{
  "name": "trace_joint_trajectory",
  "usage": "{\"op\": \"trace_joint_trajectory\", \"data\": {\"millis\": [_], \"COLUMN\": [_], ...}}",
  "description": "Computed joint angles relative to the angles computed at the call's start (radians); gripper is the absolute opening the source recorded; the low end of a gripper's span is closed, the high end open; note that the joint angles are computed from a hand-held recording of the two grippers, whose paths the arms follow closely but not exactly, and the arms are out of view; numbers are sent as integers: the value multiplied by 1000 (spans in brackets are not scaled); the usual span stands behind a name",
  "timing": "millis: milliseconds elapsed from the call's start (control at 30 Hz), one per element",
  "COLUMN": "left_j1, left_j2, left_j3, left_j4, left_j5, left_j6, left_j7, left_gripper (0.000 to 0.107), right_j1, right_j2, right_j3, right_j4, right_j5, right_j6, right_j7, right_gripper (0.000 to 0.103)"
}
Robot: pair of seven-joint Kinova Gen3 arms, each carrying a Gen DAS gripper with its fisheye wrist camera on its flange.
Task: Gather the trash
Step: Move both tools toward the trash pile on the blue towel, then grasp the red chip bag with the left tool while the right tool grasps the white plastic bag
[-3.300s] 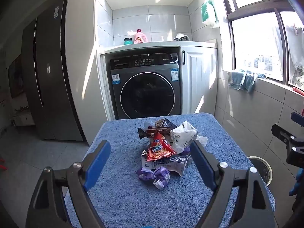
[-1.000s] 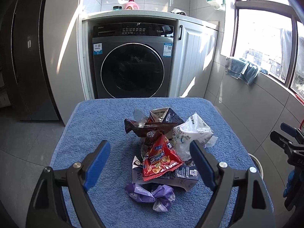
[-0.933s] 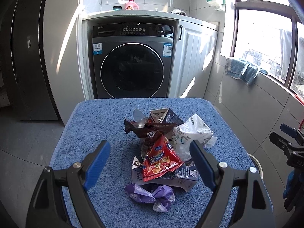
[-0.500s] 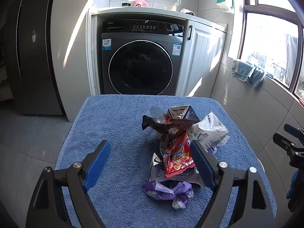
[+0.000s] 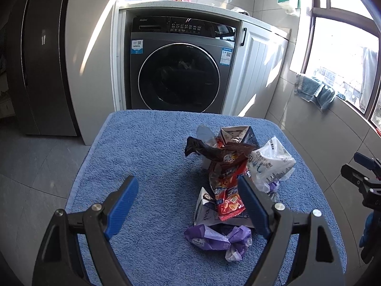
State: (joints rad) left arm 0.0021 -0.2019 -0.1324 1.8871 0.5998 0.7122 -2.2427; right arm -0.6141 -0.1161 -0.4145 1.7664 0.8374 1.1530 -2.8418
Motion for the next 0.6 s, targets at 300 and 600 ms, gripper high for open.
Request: {"op": "trace_joint_trajectory", "data": {"millis": [300,600], "left_j1": [-4,-61], "left_j2": [40,116], "left_j3": [10,31], "left_j4": [-19,-57], "left_j5": [-13,115], "left_j6": [22,140], "left_j7": [26,-96], "left_gripper": [85,82], "right_j1": [37,82], "right_j2": [0,72], "right_j3": [49,117], "right_j4": [25,-12], "right_j5": [-60,-190], "right_j6": [-133,-335], "right_j7": [75,307], "right_gripper": [90,88]}}
